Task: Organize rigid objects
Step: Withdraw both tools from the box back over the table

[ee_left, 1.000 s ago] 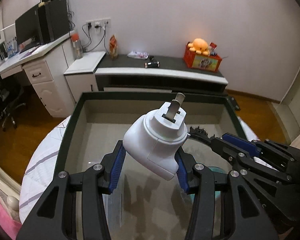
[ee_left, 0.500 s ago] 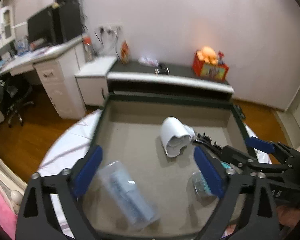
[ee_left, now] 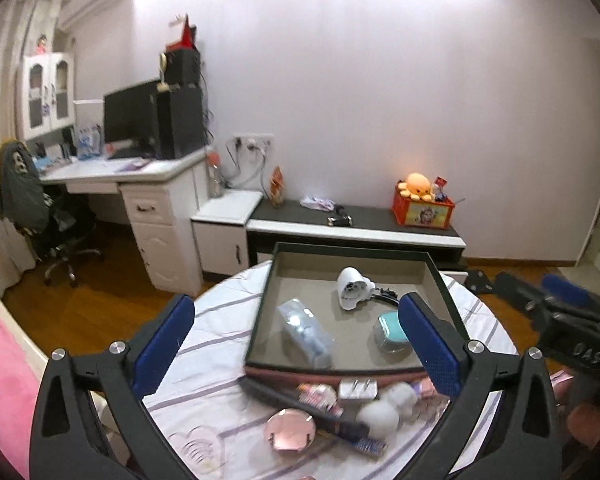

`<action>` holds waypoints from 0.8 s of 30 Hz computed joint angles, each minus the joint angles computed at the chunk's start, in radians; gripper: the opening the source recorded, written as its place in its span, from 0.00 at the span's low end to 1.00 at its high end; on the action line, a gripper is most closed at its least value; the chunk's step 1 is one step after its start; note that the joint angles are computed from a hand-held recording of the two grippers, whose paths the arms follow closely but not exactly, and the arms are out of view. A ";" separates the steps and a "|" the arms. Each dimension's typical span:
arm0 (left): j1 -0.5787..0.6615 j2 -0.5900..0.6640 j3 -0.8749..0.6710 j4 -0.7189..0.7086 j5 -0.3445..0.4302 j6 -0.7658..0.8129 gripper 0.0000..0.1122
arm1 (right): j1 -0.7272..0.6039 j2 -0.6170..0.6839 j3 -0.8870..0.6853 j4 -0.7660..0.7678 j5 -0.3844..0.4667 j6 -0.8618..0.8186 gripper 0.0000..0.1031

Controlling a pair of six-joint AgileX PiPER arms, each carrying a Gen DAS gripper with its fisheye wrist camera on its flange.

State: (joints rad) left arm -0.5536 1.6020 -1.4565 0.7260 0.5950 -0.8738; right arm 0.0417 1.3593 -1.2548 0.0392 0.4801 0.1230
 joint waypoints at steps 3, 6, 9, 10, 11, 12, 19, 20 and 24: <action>-0.023 -0.077 0.081 0.067 0.027 -0.074 0.92 | 0.070 -0.114 0.073 -0.230 0.007 0.227 1.00; -0.035 -0.142 0.154 0.088 0.045 -0.128 0.92 | 0.154 -0.207 0.126 -0.444 0.055 0.416 1.00; -0.068 -0.198 0.228 0.142 0.072 -0.206 0.92 | 0.240 -0.290 0.191 -0.615 0.109 0.567 1.00; -0.078 -0.217 0.253 0.156 0.082 -0.228 0.92 | 0.280 -0.319 0.215 -0.679 0.138 0.627 1.00; -0.085 -0.228 0.274 0.169 0.087 -0.250 0.92 | 0.302 -0.340 0.233 -0.708 0.156 0.655 1.00; -0.093 -0.242 0.293 0.178 0.095 -0.267 0.92 | 0.325 -0.359 0.251 -0.733 0.175 0.683 1.00; -0.163 -0.321 0.416 0.226 0.145 -0.366 0.92 | 0.514 -0.506 0.394 -0.872 0.333 0.855 1.00; -0.175 -0.327 0.430 0.225 0.148 -0.376 0.92 | 0.525 -0.511 0.400 -0.874 0.344 0.864 1.00; -0.211 -0.340 0.449 0.237 0.172 -0.396 0.92 | 0.537 -0.522 0.416 -0.857 0.348 0.855 1.00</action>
